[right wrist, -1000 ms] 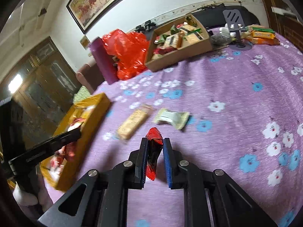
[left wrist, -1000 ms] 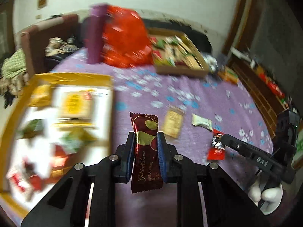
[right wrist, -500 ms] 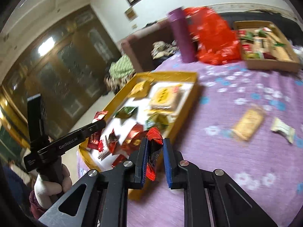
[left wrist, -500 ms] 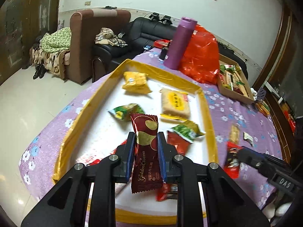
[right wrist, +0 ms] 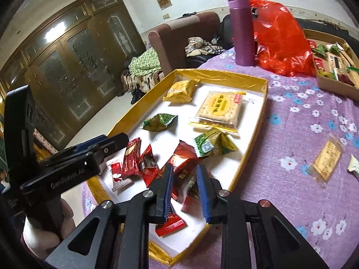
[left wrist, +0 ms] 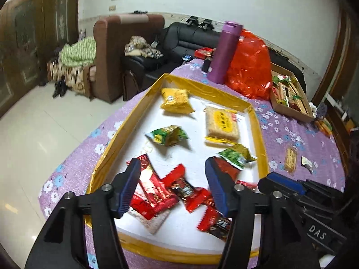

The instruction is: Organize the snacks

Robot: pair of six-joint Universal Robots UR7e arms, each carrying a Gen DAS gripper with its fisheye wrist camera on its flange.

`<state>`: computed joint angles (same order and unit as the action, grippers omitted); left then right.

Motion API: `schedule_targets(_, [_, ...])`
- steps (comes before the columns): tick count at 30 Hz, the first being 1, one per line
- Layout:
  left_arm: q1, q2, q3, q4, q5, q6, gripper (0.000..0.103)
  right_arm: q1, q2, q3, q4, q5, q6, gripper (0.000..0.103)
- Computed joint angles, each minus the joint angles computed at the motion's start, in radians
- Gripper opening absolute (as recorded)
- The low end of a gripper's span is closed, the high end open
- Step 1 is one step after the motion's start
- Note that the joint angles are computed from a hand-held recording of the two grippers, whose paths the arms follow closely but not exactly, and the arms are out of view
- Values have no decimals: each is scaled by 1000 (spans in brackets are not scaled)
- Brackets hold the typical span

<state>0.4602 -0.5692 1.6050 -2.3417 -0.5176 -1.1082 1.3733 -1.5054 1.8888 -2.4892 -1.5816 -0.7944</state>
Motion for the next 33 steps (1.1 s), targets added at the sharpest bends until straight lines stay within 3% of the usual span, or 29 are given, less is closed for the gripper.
schedule_targets(11, [-77, 95, -159, 225, 49, 16, 62, -107, -85, -13, 21, 88, 25, 30])
schedule_targets(20, [-101, 168, -266, 287, 26, 58, 62, -211, -139, -42, 44, 151, 22, 31])
schedule_targets(24, [-97, 182, -281, 228, -11, 106, 62, -260, -142, -80, 38, 169, 31, 32])
schedule_targets(27, [-91, 184, -270, 123, -61, 168, 62, -292, -131, -122, 16, 169, 48, 40])
schedule_targets(33, [-76, 226, -306, 12, -134, 275, 62, -330, -59, -238, 1, 111, 93, 45])
